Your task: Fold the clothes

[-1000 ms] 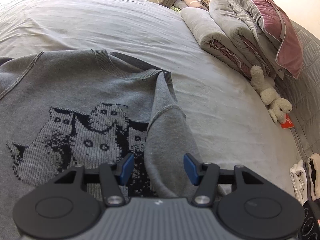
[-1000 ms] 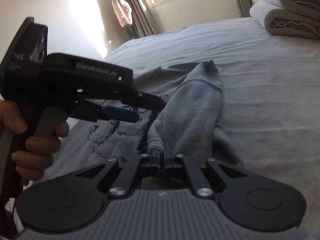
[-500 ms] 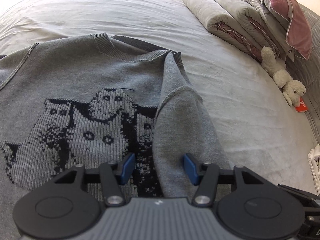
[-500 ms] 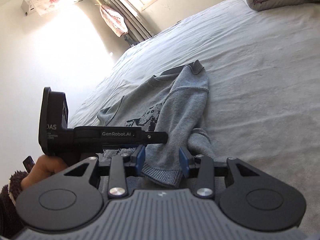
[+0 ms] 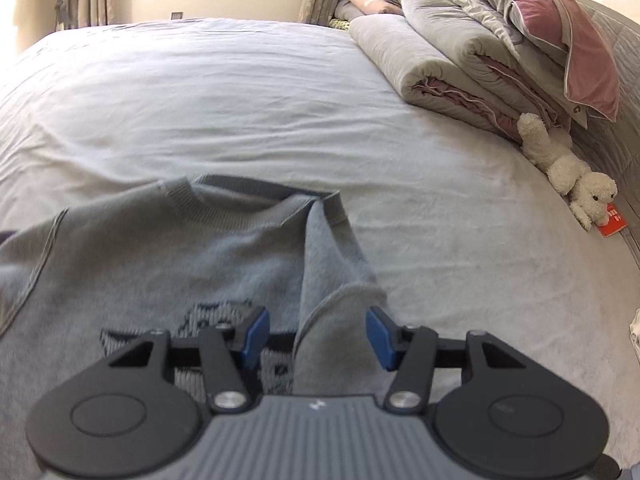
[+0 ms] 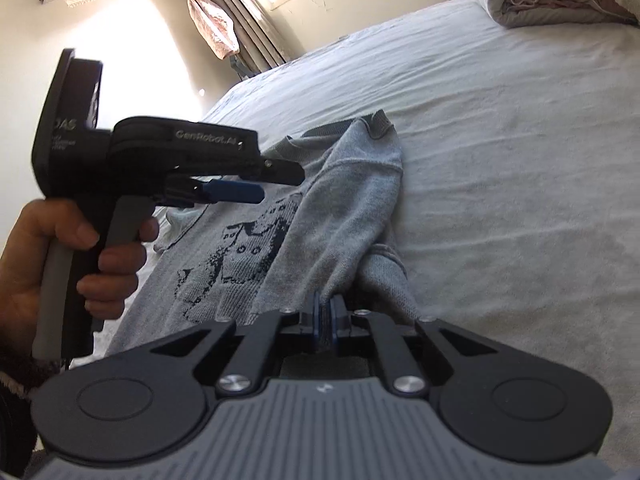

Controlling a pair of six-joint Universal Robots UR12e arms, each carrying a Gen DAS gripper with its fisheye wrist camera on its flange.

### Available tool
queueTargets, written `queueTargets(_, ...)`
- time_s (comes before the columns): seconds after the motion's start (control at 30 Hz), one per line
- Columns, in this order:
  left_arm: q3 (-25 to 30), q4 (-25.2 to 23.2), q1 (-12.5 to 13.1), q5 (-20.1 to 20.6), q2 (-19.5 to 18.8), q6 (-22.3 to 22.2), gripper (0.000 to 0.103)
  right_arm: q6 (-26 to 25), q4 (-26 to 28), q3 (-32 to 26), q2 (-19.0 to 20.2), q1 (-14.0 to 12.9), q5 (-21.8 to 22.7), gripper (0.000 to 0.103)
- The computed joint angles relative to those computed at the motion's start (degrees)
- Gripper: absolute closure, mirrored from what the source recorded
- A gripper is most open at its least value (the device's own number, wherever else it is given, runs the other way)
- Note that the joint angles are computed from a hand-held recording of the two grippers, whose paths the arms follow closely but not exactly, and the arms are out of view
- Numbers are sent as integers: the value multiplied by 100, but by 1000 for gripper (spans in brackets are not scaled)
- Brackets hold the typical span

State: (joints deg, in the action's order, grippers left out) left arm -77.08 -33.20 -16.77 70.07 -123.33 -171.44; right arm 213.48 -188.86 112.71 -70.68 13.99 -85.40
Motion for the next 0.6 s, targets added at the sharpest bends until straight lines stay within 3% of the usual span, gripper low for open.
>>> queueTargets(0.2,944,-738,-336,382,-539,290,49,18,-12,-24,60,-24,147,95)
queueTargets(0.33,1380,-833,-611,1116,-872,288,51,-81,18,-61,102,-21,199,95)
queueTargets(0.43,1625,-1009,-702,1333,-1049,201,52,-106,-12,-58,111,-21,204,95)
queueTargets(0.57,1736,-1118,-775,1525,-1157,53,63,-126,-34,-54,116,-22,202,95)
queueTargets(0.6,1718,-1073,-793,1591,-1163,58,74,-134,-35,-52,115,-19,191,95)
